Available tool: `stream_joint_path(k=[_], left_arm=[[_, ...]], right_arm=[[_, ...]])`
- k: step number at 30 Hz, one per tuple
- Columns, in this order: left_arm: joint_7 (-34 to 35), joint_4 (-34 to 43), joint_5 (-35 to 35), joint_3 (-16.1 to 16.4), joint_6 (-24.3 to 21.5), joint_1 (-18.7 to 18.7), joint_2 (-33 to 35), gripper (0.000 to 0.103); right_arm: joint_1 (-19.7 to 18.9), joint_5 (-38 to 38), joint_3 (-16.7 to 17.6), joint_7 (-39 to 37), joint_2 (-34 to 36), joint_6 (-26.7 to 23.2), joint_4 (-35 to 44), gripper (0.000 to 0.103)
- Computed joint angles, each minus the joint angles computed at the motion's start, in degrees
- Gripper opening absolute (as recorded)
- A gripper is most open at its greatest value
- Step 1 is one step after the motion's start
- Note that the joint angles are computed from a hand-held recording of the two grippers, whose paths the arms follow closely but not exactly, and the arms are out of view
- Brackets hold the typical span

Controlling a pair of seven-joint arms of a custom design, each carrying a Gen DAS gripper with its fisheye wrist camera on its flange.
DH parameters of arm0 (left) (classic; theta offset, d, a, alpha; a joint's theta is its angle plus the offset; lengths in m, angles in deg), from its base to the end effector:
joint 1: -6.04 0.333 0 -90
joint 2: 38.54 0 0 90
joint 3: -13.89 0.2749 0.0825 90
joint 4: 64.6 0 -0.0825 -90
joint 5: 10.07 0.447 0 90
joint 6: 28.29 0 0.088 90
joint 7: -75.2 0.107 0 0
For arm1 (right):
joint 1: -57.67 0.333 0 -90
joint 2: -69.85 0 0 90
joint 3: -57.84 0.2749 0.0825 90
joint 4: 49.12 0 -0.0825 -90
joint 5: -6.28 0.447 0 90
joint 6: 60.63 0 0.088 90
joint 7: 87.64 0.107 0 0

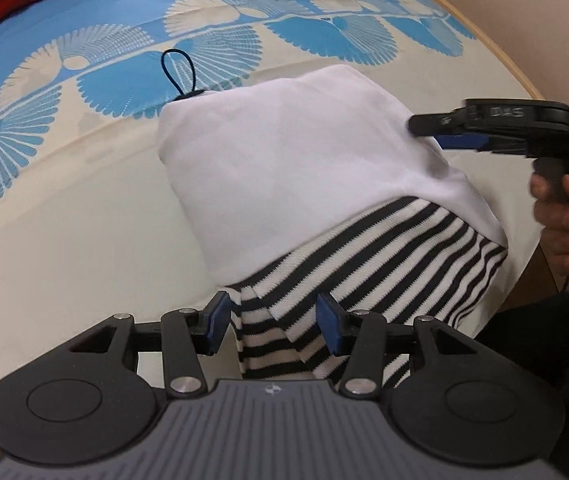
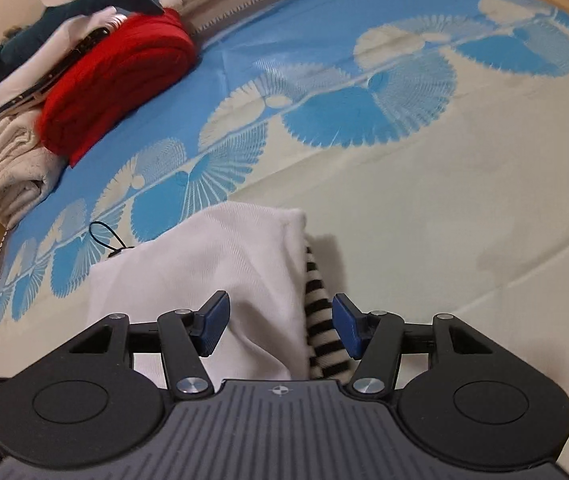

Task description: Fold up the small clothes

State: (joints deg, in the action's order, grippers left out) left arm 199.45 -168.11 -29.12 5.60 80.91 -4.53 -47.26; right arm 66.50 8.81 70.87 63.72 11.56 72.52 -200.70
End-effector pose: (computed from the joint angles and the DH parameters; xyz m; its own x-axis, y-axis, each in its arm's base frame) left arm 0.5633 -0.2220 0.5828 -0.7655 -0.6319 0.1213 -0.6267 0.6896 -0.3629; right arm 0.3717 0.1538 0.5694 -0.5054 -0.7186 -0.4776 -0.5788 0.6929 -0.4299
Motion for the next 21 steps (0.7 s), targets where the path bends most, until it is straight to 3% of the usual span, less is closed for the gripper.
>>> stream_joint_path(k=[2,3,4,5,7,9,11,14,16,18,21], left_arm=[[-0.3,0.2,0.2,-0.1,0.1,0.0,0.0,0.052],[-0.4,0.5,0.3,-0.1,0.5,0.0,0.5,0.052],[-0.7,0.7,0.4,-0.1,0.6,0.1,0.8,0.052],[-1.1,0.9,0.4,-0.2,0.6,0.1,1.0,0.052],[-1.8,1.5,0.1,-0.2,1.1,0.3,1.5,0.052],[-2.7,2.1,-0.6,-0.1,1.5,0.5,2.2,0.053],[-4.4,3.2,-2.0,0.1,1.8,0.9,3.2,0.053],[-9.1,4.9,-5.0,0.2,2.8,1.8,5.1,0.061],[-12.0,6.0,-7.9,0.4,2.9,2.6,6.6,0.072],[-16.2,7.3,-9.0,0.3,2.3,3.3,8.5,0.073],[-20.5,8.8,-12.6,-0.1,1.1,4.5,11.3,0.082]], right_arm=[[-0.2,0.4,0.2,0.7,2.7,1.3,0.9,0.058],[-0.4,0.4,0.3,1.1,3.6,2.0,0.9,0.052],[-0.6,0.3,0.4,1.5,4.6,2.1,1.5,0.017],[-1.3,-0.3,1.0,2.6,5.3,2.9,1.9,0.001],[-4.3,-4.0,4.0,5.7,5.8,2.3,3.1,0.002],[-5.9,-7.0,5.7,8.2,7.7,-1.9,5.5,0.002],[-4.7,-7.6,4.5,7.9,10.3,-5.5,7.3,0.002],[-2.7,-8.9,3.1,6.4,11.6,-6.2,8.2,0.012],[-2.5,-10.6,3.5,7.1,10.2,-6.5,7.8,0.048],[-1.9,-11.1,3.2,8.7,5.8,-2.3,4.4,0.071],[1.8,-6.8,-1.2,5.4,0.5,4.3,-1.2,0.078]])
